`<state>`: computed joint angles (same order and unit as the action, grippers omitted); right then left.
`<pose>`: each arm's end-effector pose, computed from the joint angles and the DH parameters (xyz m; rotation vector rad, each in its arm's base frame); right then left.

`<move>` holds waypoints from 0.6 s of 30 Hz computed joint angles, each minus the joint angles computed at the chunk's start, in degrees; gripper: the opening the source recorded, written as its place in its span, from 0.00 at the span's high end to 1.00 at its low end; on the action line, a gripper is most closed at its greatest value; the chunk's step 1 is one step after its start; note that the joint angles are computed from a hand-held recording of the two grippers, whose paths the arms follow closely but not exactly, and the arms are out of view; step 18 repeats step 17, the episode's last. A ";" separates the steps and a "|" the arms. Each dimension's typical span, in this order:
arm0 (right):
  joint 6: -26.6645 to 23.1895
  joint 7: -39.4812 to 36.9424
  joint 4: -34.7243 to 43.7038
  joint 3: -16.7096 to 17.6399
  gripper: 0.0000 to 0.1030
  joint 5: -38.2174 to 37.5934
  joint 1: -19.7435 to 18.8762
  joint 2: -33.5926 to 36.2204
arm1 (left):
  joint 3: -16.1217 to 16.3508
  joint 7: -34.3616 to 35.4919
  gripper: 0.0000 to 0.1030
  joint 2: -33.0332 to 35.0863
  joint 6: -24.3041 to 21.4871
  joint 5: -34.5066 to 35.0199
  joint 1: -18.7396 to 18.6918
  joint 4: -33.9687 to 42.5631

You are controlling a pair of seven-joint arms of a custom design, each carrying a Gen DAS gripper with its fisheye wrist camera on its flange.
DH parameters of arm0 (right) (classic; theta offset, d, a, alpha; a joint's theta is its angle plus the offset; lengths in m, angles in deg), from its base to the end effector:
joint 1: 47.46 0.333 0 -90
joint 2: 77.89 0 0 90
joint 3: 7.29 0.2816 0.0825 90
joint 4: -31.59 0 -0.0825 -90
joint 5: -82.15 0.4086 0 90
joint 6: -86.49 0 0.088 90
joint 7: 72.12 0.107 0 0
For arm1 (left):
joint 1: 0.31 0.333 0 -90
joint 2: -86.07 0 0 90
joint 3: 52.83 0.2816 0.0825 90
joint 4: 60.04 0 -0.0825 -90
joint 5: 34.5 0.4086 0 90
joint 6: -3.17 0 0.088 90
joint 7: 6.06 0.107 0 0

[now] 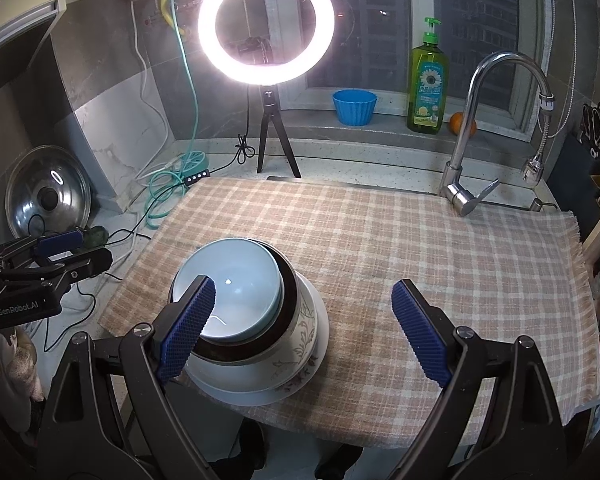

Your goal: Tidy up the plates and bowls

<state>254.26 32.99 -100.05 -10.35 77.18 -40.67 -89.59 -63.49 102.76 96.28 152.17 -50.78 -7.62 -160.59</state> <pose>0.5558 0.0407 0.4861 -1.5907 1.8043 -0.6639 0.6480 -0.1964 0.4993 -1.4547 2.2782 -0.9099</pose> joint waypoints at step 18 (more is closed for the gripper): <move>-0.10 -0.01 0.46 0.16 0.11 0.27 0.07 0.81 | 0.21 -1.13 0.29 1.27 1.23 2.38 -0.39 1.02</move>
